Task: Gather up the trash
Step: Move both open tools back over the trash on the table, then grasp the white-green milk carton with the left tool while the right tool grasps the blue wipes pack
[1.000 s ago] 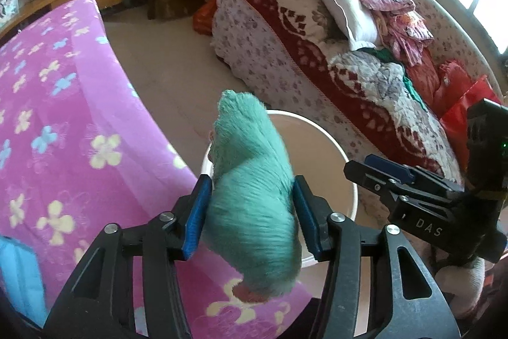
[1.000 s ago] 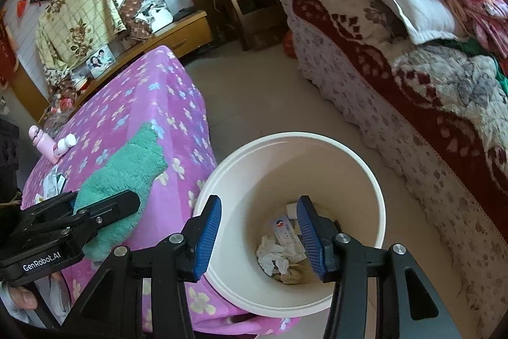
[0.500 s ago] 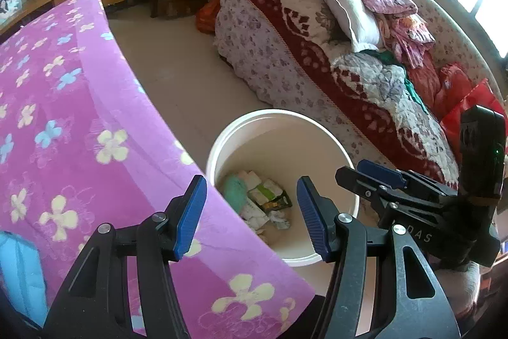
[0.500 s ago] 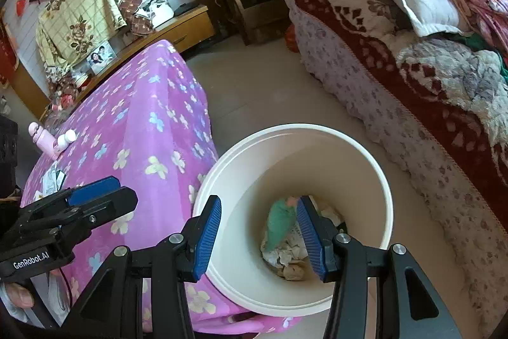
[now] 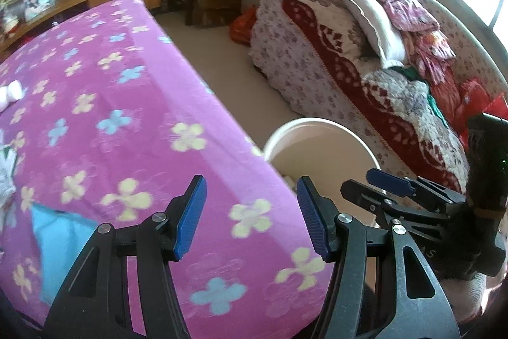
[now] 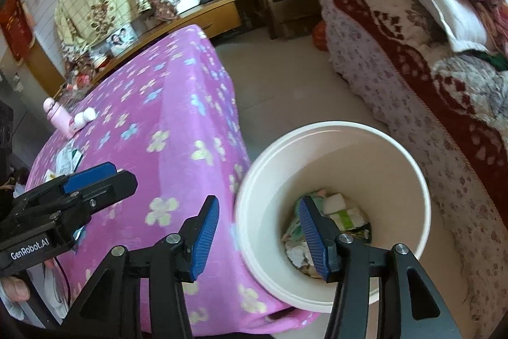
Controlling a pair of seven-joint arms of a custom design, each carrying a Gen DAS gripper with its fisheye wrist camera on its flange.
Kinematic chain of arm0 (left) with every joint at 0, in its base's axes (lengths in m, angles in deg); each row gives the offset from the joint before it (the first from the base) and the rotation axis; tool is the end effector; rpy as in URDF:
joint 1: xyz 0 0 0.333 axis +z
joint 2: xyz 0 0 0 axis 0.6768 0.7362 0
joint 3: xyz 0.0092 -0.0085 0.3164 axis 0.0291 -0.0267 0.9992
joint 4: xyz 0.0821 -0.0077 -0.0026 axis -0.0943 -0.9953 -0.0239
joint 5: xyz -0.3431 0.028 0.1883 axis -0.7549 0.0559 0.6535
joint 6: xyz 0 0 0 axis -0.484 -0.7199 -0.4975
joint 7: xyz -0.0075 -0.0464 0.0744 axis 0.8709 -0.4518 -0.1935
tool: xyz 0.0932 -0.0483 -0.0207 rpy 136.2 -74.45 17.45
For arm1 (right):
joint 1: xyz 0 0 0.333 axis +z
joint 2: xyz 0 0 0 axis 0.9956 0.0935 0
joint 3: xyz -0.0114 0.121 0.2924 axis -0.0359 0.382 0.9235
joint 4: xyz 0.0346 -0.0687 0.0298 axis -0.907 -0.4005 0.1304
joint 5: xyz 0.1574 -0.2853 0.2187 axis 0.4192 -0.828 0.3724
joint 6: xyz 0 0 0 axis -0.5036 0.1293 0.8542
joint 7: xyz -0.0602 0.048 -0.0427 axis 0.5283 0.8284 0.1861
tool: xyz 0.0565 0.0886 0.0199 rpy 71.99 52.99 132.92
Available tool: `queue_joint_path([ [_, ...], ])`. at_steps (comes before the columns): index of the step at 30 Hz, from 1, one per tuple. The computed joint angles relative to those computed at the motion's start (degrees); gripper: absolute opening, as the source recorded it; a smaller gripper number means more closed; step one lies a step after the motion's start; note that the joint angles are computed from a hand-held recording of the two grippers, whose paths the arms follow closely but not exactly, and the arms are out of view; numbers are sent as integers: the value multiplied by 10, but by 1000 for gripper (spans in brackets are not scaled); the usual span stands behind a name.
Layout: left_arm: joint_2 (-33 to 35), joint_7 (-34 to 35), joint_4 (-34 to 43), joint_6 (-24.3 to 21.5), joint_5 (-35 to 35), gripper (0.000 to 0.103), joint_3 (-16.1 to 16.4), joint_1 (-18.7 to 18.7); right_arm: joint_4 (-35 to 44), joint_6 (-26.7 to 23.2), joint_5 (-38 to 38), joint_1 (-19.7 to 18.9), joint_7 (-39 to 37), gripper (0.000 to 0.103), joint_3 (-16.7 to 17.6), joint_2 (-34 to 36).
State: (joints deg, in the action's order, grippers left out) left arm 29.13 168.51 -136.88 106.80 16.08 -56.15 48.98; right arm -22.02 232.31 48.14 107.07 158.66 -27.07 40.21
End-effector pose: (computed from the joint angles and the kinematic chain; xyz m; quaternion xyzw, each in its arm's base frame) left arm 0.7294 -0.1114 0.4152 -0.4787 0.8176 -0.3140 0.0617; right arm 0.6307 0.1897 0.3997 -0.5565 0.7668 -0.1486 0.2833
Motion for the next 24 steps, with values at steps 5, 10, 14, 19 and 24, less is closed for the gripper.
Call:
queue_joint_path([
  [5,-8,-8,-8,11,-5,58,11,18,42,-15,7,6,-20,55,13,23],
  [10,-15,-22,-15,25,-1,58,23,34,87,-30,23,13,-44,55,23,50],
  [14,-21,-20,-22,35,-7,58,24,52,129,-44,37,22,-65,55,30,74],
  [19,-30,-20,-31,45,-13,58,31,71,186,-66,50,36,-88,57,37,108],
  [24,-33,-17,-35,48,-20,58,36,90,244,-91,62,49,-109,62,45,143],
])
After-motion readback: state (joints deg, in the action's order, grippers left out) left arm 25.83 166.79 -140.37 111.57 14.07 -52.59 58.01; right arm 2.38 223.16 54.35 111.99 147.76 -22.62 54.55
